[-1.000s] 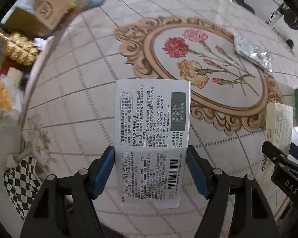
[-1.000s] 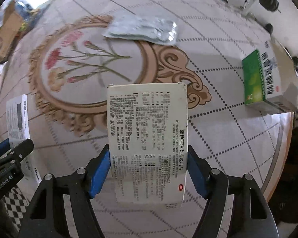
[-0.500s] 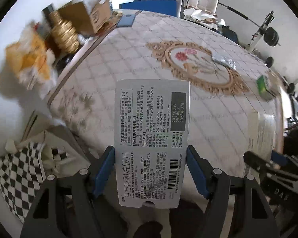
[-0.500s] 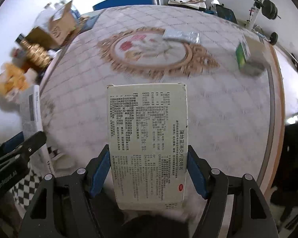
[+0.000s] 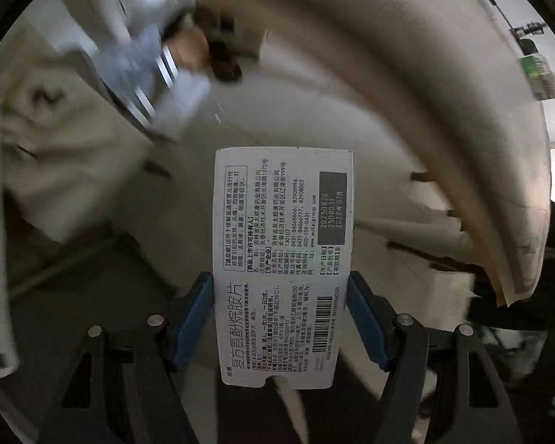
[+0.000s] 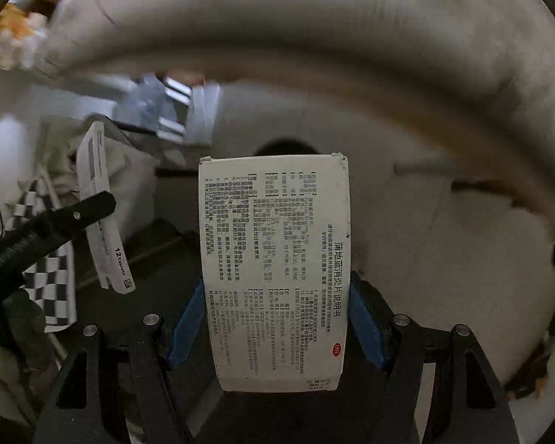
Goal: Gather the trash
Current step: 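Carry the receipt and leaflet over the bin and release both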
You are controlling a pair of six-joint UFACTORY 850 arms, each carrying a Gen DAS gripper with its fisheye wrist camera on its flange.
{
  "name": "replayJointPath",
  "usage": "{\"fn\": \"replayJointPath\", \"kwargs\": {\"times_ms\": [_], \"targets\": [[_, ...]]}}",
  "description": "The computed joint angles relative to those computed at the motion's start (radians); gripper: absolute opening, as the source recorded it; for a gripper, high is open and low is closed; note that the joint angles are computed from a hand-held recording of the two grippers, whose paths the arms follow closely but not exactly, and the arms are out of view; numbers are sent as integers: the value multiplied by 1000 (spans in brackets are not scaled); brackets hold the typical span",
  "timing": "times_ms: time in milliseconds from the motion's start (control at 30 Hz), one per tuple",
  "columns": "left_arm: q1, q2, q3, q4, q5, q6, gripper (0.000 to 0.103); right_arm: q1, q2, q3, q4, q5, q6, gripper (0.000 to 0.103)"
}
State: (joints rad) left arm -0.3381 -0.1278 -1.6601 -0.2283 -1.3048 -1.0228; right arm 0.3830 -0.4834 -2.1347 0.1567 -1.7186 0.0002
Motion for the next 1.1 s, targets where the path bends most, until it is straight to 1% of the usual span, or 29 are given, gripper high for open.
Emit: {"fn": "replayJointPath", "kwargs": {"times_ms": [33,100,133,167,200,233,333,367,400,433,467,500,600,633,667,700,733,767,833,900,1000,1100], "targets": [[18,19,90,-58,80,38,69,-2,22,73,-5,45,-1,74],[48,25,204,-160,191,123,69,-13,54,260,-16,173,6,74],[63,19,248,-211,237,170,70,-17,62,312,-15,217,9,74],[77,5,290,-271,284,231,70,-29,59,382,-3,284,22,74],[89,-19,324,-322,324,293,70,-37,52,422,7,330,22,74],[97,-52,343,-358,352,355,70,-41,45,444,14,360,18,74],[105,-138,351,-382,375,449,70,-64,-2,512,56,482,0,74],[105,-150,352,-388,383,462,75,-68,-15,520,63,503,-1,74],[108,-161,366,-400,397,486,89,-73,-37,528,78,527,-9,74],[108,-169,371,-402,403,497,96,-76,-54,532,88,544,-15,74],[108,-170,382,-396,414,502,96,-79,-69,534,99,564,-23,74],[106,-166,395,-384,421,497,96,-81,-88,537,123,587,-50,74],[96,-133,437,-314,432,435,96,-80,-126,531,176,614,-103,77],[92,-113,457,-286,439,401,96,-80,-136,527,197,615,-121,87],[84,-98,469,-241,448,351,96,-81,-142,530,224,621,-147,103],[76,-80,478,-185,449,301,96,-77,-142,532,234,630,-156,103],[58,-63,483,-94,437,222,96,-72,-141,533,239,639,-163,103],[46,-58,481,-42,421,179,96,-67,-137,535,226,644,-164,103],[6,-50,468,105,350,60,96,-49,-127,536,186,656,-140,103],[-15,-40,463,140,302,18,96,-31,-103,549,94,669,-105,103],[-34,-23,461,135,278,-9,96,-11,-69,563,-10,669,-63,103],[-62,-30,414,157,220,-31,96,2,-22,581,-105,667,-39,103]]}}
